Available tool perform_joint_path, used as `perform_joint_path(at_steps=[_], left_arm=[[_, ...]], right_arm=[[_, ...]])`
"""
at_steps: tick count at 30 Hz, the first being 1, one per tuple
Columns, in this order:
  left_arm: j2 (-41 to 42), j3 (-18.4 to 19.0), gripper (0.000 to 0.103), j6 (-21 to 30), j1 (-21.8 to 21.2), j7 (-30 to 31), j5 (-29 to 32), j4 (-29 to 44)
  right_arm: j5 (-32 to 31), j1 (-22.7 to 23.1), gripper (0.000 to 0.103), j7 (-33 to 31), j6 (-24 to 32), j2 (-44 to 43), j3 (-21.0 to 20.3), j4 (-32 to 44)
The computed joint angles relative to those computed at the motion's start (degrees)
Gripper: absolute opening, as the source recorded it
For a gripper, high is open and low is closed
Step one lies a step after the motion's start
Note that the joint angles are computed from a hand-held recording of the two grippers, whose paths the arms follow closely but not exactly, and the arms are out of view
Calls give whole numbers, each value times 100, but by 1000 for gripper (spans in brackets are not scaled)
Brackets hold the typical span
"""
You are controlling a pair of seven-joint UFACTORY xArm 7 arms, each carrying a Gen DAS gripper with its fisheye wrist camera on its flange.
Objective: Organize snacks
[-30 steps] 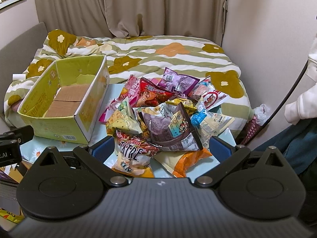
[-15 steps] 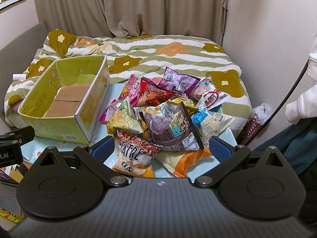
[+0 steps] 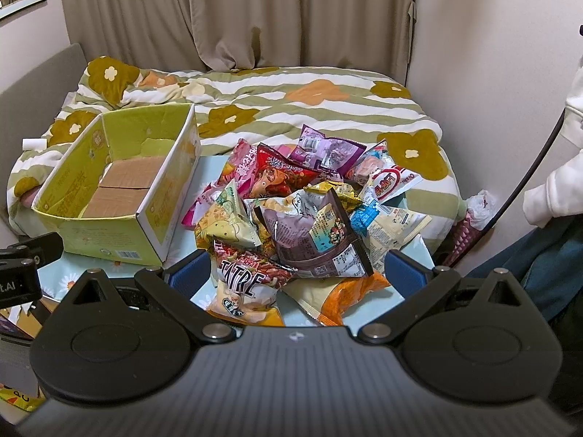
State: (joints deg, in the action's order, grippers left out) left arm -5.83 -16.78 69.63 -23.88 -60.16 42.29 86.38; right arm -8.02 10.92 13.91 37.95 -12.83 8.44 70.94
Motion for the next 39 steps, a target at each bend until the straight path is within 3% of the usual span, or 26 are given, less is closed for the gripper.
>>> perform_joint_path(at_steps=[5,10,14,19,24,28,37,39], left_arm=[[-34,96,103,-403,71,271,-235,-93],[106,221,103,-851,123,879,-608,-180],[172,316,103,-1604,169,1223,-953,-488],[632,341,103,-2101,71,1298,-1085,-394],[1360,510,103,-2157,-188,1518,-1317,27],[1916,724,103,-2157,-412,1557,-1439,365],[2787,1131,100,-2163,-745,1603,-1599,979],[2942,1187,96,-2091,-785,1580,-1662,1135]], right_arm=[[-502,-123,103,223,-364,28,82,-117],[-341,-123,103,-93,-445,143,-79,-77],[-87,-121,103,-564,-653,284,-225,-143],[537,-100,103,-1766,-742,678,-457,28],[1864,-152,103,-3324,-565,1171,-588,395],[2505,-305,103,-4244,-360,1561,-518,663],[2992,-597,103,-4908,119,2292,-338,1290],[2978,-632,103,-4949,192,2430,-311,1426]])
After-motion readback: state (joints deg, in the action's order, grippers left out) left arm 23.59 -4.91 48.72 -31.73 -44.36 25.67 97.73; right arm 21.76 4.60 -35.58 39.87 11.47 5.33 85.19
